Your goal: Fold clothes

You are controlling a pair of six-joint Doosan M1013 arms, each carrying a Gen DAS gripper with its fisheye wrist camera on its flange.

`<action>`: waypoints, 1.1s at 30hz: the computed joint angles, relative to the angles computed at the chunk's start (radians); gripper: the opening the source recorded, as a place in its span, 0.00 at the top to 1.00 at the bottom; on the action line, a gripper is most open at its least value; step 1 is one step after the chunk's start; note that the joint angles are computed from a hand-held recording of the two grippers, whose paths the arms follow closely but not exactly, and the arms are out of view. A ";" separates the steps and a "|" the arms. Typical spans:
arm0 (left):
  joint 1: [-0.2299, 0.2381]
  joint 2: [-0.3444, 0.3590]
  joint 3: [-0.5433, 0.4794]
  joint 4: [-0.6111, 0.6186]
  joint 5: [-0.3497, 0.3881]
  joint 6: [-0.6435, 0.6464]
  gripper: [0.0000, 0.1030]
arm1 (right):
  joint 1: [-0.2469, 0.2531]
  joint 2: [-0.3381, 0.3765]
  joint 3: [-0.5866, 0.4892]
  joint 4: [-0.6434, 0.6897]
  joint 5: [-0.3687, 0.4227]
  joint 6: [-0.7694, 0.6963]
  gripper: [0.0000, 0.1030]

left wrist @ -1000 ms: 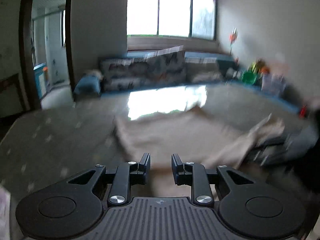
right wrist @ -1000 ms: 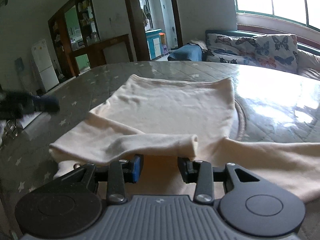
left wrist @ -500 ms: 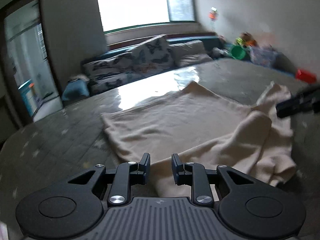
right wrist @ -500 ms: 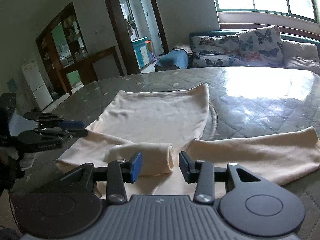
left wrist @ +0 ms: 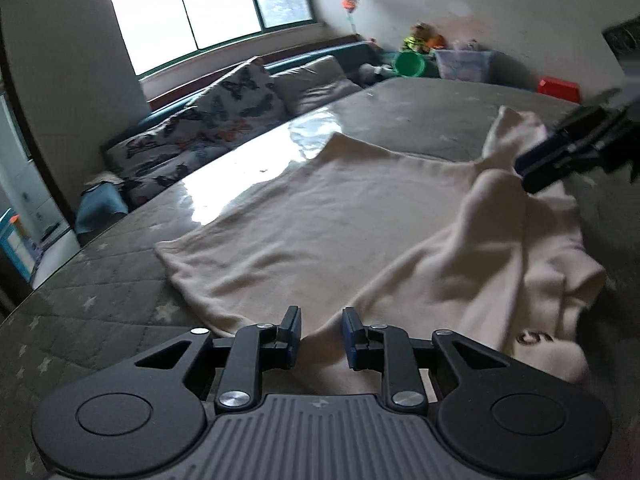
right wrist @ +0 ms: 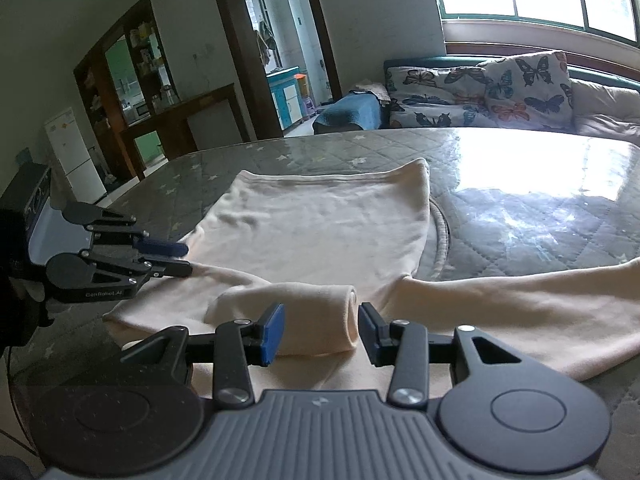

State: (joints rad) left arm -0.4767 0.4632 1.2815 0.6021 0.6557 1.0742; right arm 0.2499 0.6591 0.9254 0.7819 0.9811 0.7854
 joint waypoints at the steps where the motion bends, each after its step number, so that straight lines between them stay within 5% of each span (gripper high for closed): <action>1: 0.000 -0.002 0.003 -0.002 -0.003 0.005 0.95 | 0.000 0.001 -0.002 -0.003 0.000 0.003 0.60; 11: 0.015 -0.071 0.104 0.139 -0.093 -0.291 0.98 | 0.004 0.004 0.002 -0.041 0.004 0.013 0.60; 17: 0.013 -0.071 0.103 0.135 -0.002 -0.258 0.98 | 0.007 0.004 0.004 -0.048 0.004 0.012 0.60; 21: 0.015 -0.081 0.109 0.147 -0.040 -0.331 0.95 | 0.009 0.006 0.000 -0.041 0.003 0.005 0.60; 26: 0.007 -0.066 0.084 0.122 -0.085 -0.237 0.75 | 0.014 0.009 -0.006 -0.037 0.009 0.000 0.60; 30: 0.005 -0.036 0.049 0.069 -0.041 -0.136 0.76 | 0.015 0.006 -0.005 -0.027 0.009 -0.016 0.60; 33: 0.006 -0.031 0.048 0.070 -0.026 -0.135 0.91 | 0.015 0.007 -0.007 -0.023 0.008 -0.018 0.60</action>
State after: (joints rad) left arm -0.4708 0.4322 1.3296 0.6720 0.6299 0.9389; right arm 0.2644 0.6663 0.9188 0.7584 0.9896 0.7671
